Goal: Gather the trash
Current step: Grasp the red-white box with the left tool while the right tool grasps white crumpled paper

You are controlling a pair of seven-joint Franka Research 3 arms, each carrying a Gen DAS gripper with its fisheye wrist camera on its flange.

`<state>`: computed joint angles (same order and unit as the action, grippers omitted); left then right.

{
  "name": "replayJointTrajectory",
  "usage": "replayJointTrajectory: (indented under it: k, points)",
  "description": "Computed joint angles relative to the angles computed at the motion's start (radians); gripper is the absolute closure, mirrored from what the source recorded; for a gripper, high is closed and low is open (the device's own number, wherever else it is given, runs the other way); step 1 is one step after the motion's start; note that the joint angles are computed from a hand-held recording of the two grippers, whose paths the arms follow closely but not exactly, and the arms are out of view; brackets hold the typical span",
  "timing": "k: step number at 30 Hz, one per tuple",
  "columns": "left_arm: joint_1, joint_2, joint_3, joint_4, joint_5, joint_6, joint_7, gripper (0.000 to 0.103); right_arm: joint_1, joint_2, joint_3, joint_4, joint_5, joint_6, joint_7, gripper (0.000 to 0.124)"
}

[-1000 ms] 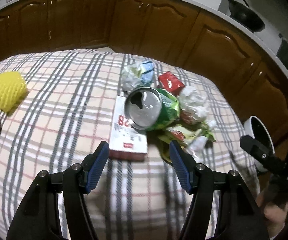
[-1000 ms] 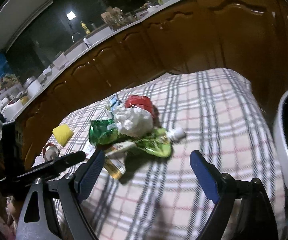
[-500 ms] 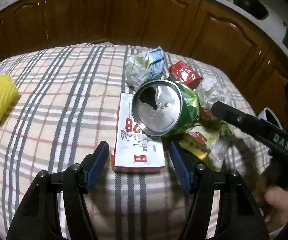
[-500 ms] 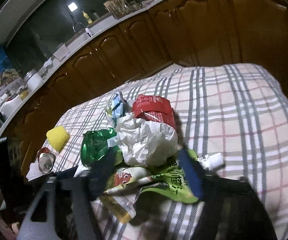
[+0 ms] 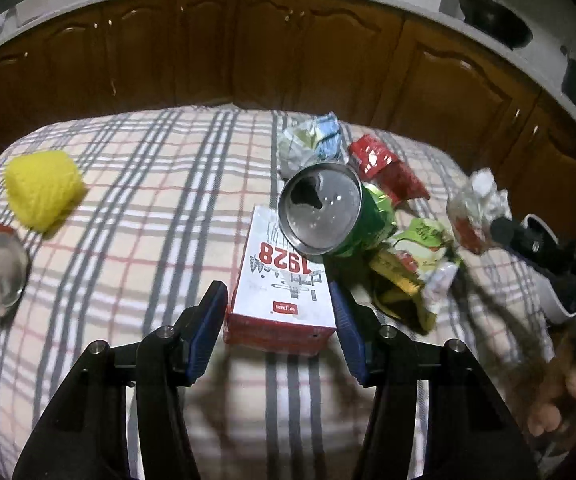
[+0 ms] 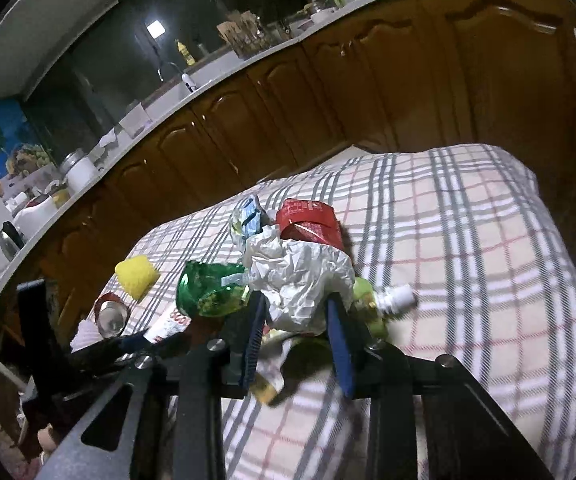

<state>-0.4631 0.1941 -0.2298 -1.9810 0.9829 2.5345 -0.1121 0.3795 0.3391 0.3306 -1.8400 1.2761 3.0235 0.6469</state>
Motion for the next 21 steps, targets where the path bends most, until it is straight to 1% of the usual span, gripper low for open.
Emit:
replayJointTrajectory:
  k: [2, 4, 6, 10, 13, 15, 21]
  points:
    - [-0.013, -0.031, -0.003, -0.02, 0.033, -0.014, -0.045, 0.051, -0.017, -0.026, 0.012, -0.028, 0.055, -0.001, -0.048, 0.092]
    - [-0.026, -0.06, -0.015, -0.034, 0.073, -0.049, -0.089, 0.051, -0.019, -0.056, 0.008, -0.058, 0.11, -0.007, -0.094, 0.092]
    - [-0.026, -0.078, -0.026, -0.04, 0.093, -0.07, -0.113, 0.051, -0.009, -0.086, -0.008, -0.09, 0.159, -0.009, -0.133, 0.092]
    - [-0.02, -0.107, -0.047, -0.045, 0.139, -0.066, -0.151, 0.051, 0.016, -0.136, -0.051, -0.14, 0.238, -0.023, -0.194, 0.092]
    - [-0.021, -0.09, -0.059, -0.012, 0.159, -0.051, -0.136, 0.051, 0.035, -0.172, -0.081, -0.172, 0.306, -0.02, -0.248, 0.092]
    - [-0.032, -0.055, -0.064, 0.034, 0.162, -0.041, -0.108, 0.051, 0.046, -0.194, -0.102, -0.193, 0.342, -0.019, -0.277, 0.092]
    - [-0.08, 0.071, -0.04, 0.18, 0.135, 0.014, -0.008, 0.051, 0.056, -0.25, -0.151, -0.258, 0.399, -0.007, -0.31, 0.092]
